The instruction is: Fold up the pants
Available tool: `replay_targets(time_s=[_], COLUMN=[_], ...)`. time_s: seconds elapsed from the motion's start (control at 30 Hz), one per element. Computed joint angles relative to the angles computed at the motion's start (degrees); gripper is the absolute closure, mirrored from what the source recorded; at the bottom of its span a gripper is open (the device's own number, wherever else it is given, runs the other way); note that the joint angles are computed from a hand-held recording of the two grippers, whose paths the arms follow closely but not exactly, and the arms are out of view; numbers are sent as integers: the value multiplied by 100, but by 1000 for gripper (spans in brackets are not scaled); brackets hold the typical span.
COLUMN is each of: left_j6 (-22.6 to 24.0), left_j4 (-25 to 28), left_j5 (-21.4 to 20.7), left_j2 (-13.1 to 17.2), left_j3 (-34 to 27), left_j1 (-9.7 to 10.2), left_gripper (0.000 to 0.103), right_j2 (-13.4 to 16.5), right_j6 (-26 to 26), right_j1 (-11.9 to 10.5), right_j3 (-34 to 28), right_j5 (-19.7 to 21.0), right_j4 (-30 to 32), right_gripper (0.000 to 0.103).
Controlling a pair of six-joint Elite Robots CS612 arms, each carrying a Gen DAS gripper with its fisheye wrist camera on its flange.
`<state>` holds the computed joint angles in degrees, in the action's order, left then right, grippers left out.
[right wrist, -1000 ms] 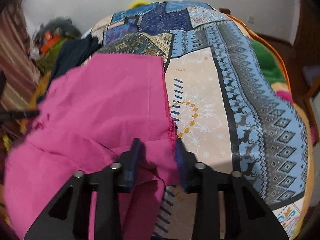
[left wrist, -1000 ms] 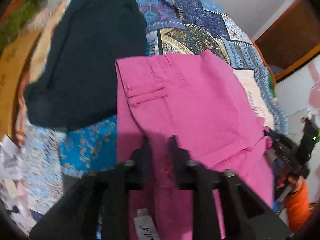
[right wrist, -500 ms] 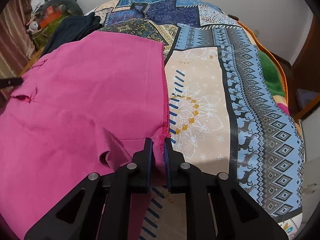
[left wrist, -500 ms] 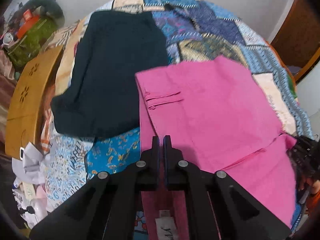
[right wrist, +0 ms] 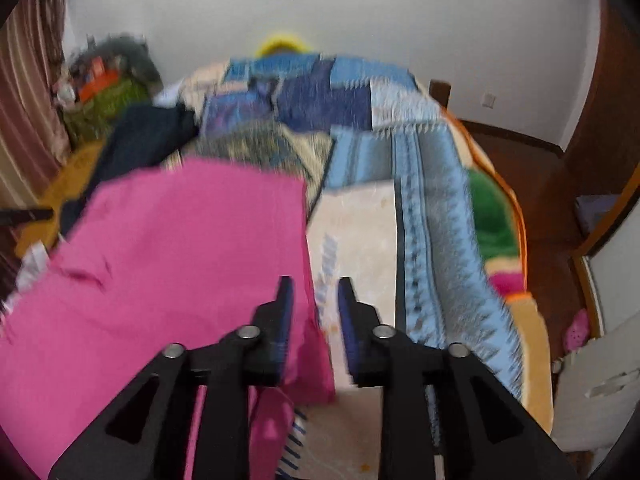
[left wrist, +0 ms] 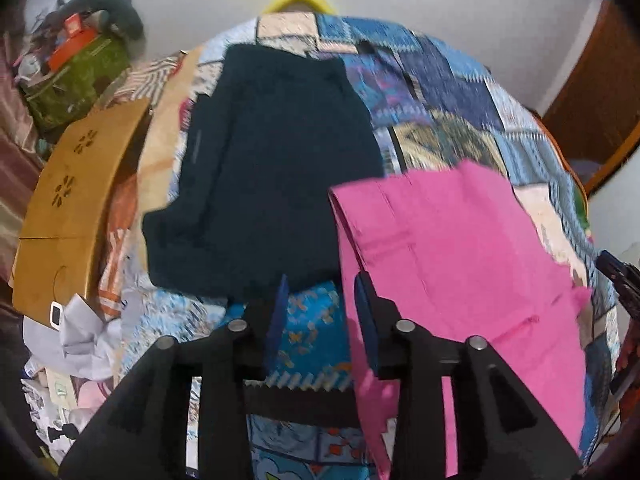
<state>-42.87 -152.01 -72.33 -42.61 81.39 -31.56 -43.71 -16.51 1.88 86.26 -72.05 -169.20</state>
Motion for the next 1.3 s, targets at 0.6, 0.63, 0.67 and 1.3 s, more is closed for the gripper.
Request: replay_targets(time_s=[0.6,0.63,0.67,1.3], left_j6=[395,403,397,880], left_j4=[499,553,586,186], left_j5=[-597,-666,-741,-498], left_j2=[776,842,902,1004], left_j3=[-1289,-1376,-1449,-1470], left_j1=[321,343,367,317], left_gripper=[36,36,36,92], right_j2=[1077,1200,1279,1477], right_j6=[149,135,105,-131], right_j1=[281,303,310,373], right_j3=[-2060,-2268,-2408,-2514], right_j5=[328,308,309,428], right_j4=[1809,2026,2167,1522], right_gripper=[38,38,38,100])
